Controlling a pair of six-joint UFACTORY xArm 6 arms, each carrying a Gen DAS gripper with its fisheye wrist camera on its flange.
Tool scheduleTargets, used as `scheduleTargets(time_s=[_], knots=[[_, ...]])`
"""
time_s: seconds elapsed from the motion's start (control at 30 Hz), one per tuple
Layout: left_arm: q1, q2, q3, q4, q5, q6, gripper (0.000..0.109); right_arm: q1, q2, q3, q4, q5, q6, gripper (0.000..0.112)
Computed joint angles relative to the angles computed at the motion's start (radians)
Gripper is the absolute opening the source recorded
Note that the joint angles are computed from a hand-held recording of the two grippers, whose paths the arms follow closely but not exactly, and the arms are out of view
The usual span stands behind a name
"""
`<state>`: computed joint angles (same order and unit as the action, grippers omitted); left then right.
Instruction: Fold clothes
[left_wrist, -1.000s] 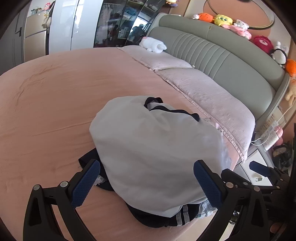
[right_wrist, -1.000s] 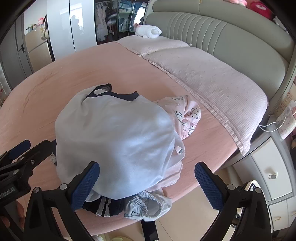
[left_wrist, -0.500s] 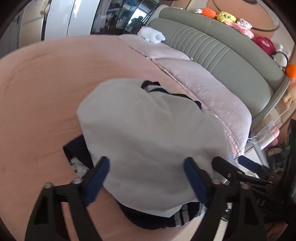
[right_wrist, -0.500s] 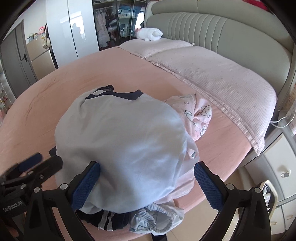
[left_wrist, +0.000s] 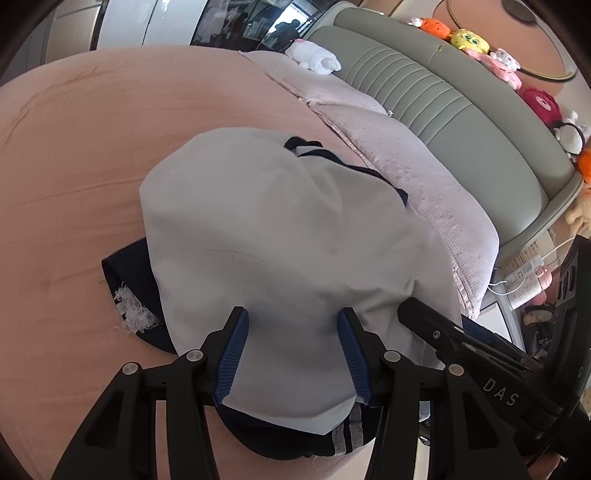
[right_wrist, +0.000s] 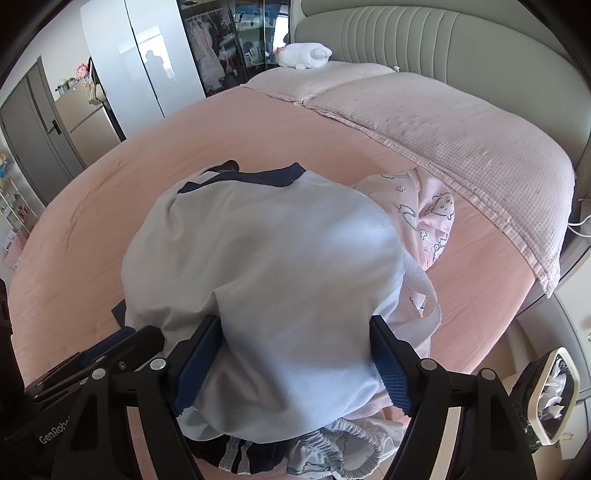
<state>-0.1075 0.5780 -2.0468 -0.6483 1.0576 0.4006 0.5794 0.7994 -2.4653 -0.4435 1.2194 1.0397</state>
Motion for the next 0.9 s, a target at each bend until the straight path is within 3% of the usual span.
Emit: scheduleTargets(time_s=[0.17, 0.33, 0.43, 0.77, 0.9], knots=[[0.004, 0.003, -0.005, -0.029, 0.013, -0.001, 0.036, 0.005, 0.031, -0.049, 0.001, 0.007, -0.01, 0.059], [-0.012, -0.037, 0.068, -0.038, -0.058, 0.043, 0.025, 0.009, 0.042, -0.052, -0.007, -0.02, -0.003, 0.035], [-0.025, -0.062, 0.111, -0.018, -0.108, 0.062, 0.02, 0.008, 0.047, -0.059, -0.001, -0.025, 0.013, 0.03], [0.001, -0.075, 0.101, -0.103, -0.14, 0.093, 0.006, 0.009, 0.015, -0.02, -0.009, -0.065, 0.027, 0.018], [0.014, -0.057, 0.07, -0.132, -0.102, 0.092, 0.006, 0.028, 0.096, -0.191, -0.034, 0.003, -0.03, 0.013]])
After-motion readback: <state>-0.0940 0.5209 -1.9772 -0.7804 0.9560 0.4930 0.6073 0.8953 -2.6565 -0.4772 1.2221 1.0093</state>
